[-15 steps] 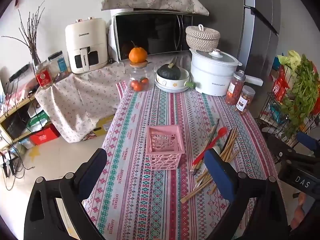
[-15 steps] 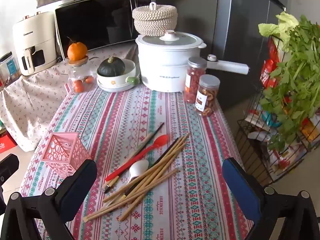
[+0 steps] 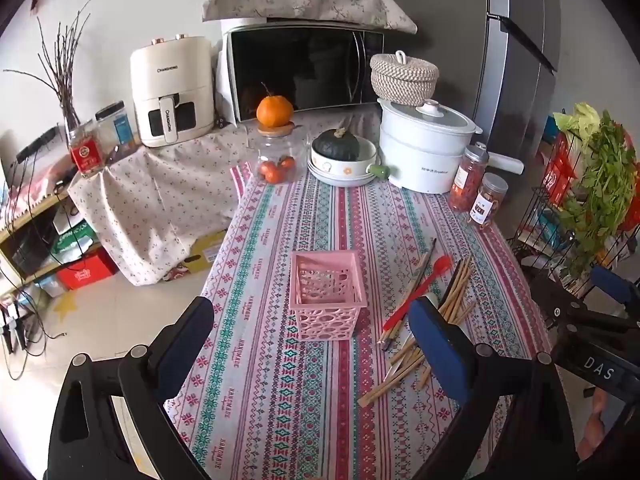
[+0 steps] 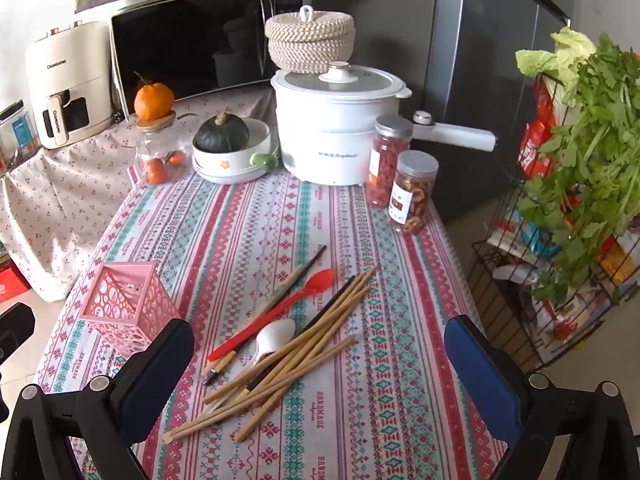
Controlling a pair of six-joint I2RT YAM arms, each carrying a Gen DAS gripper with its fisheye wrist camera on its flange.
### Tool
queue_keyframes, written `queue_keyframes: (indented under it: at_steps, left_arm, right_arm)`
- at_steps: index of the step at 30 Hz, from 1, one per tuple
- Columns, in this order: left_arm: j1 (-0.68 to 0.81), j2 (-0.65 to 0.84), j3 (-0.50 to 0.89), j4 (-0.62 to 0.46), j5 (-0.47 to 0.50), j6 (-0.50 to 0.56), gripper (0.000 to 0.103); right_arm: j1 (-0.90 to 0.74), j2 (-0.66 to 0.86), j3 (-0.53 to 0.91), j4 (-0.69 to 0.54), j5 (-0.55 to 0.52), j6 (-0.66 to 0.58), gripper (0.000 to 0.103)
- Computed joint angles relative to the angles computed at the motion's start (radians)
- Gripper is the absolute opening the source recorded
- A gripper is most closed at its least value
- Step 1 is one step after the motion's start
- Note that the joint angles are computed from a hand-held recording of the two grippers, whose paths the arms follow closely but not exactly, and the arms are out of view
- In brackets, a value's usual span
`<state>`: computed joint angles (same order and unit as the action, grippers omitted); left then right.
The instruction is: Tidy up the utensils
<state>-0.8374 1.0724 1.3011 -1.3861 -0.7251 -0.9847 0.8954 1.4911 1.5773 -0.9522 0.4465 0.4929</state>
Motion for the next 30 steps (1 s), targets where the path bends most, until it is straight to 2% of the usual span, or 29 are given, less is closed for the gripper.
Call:
queue_keyframes:
  at_steps: [30]
  left_arm:
    - [-0.021, 0.011, 0.007, -0.012, -0.012, -0.022, 0.099]
  right_arm:
    - [0.005, -0.002, -0.009, 0.003, 0.004, 0.014, 0.103]
